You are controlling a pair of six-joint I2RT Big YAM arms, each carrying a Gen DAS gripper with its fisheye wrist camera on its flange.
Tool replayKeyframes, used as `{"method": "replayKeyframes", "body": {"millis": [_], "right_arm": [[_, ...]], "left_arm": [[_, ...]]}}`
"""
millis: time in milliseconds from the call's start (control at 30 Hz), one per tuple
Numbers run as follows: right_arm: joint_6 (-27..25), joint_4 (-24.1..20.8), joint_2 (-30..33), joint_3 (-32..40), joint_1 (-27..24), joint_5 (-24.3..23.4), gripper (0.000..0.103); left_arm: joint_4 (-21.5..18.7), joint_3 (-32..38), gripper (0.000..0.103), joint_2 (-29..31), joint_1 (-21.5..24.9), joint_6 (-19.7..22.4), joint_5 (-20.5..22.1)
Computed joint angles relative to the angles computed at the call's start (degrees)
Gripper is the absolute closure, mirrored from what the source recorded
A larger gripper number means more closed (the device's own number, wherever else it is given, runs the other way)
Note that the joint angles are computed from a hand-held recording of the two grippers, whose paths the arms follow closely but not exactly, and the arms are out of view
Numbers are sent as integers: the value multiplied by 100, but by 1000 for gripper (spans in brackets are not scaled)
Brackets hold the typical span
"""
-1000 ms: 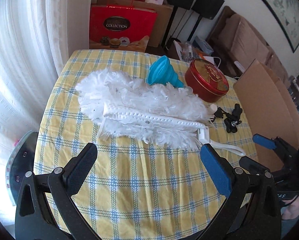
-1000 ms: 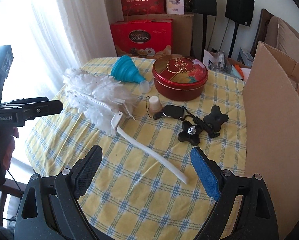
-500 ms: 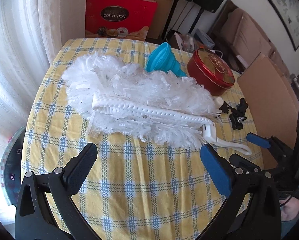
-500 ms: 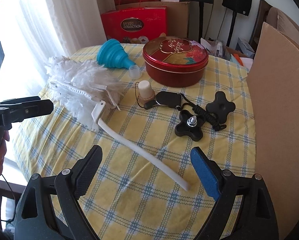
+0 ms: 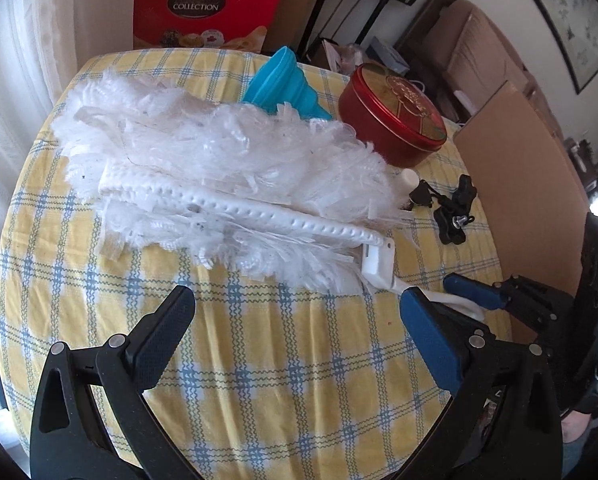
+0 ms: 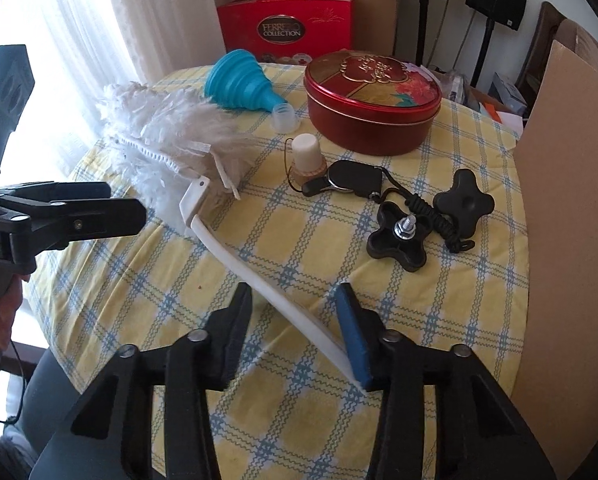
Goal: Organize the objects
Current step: 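Move the right gripper to the white feather duster handle, then grasp the feather duster handle with the right gripper and lift it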
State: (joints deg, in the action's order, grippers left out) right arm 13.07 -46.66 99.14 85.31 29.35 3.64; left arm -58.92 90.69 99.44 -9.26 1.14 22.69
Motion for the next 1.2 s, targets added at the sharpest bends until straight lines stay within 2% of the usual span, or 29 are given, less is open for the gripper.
{"method": "replayKeyframes", "body": {"millis": [167, 233, 367, 400, 433, 500, 533, 600, 733, 867, 1067, 1200], "right_arm": [[-161, -51, -75, -94, 177, -267, 82], [-197, -32, -111, -152, 270, -313, 86], [-6, 206, -204, -331, 343, -671, 89], [50, 267, -213, -367, 359, -721, 89], [74, 292, -207, -371, 376, -698, 89], [129, 350, -221, -409, 414, -619, 89], [167, 364, -221, -408, 417, -637, 89], [232, 426, -222, -440, 434, -674, 89], [88, 331, -146, -317, 391, -566, 88], [70, 176, -108, -196, 438, -379, 89], [97, 400, -294, -314, 443, -346, 91], [151, 445, -580, -382, 531, -82, 91]], "left_arm": [[-52, -1, 2, 37, -27, -21, 93], [-30, -37, 8, 36, -68, 3, 46], [142, -159, 13, -47, -139, 55, -105], [181, -171, 19, -57, -151, 38, -145], [235, -202, 32, -83, -169, 29, -215], [339, -254, 48, -128, -228, 85, -475], [344, -261, 59, -131, -234, 120, -448], [267, -228, 70, -107, -228, 102, -246], [337, -288, 84, -144, -283, 92, -237], [486, -417, 84, -271, -289, 121, -287], [616, -504, 85, -592, -310, 206, -343], [553, -302, 85, -734, -366, 227, -253]]}}
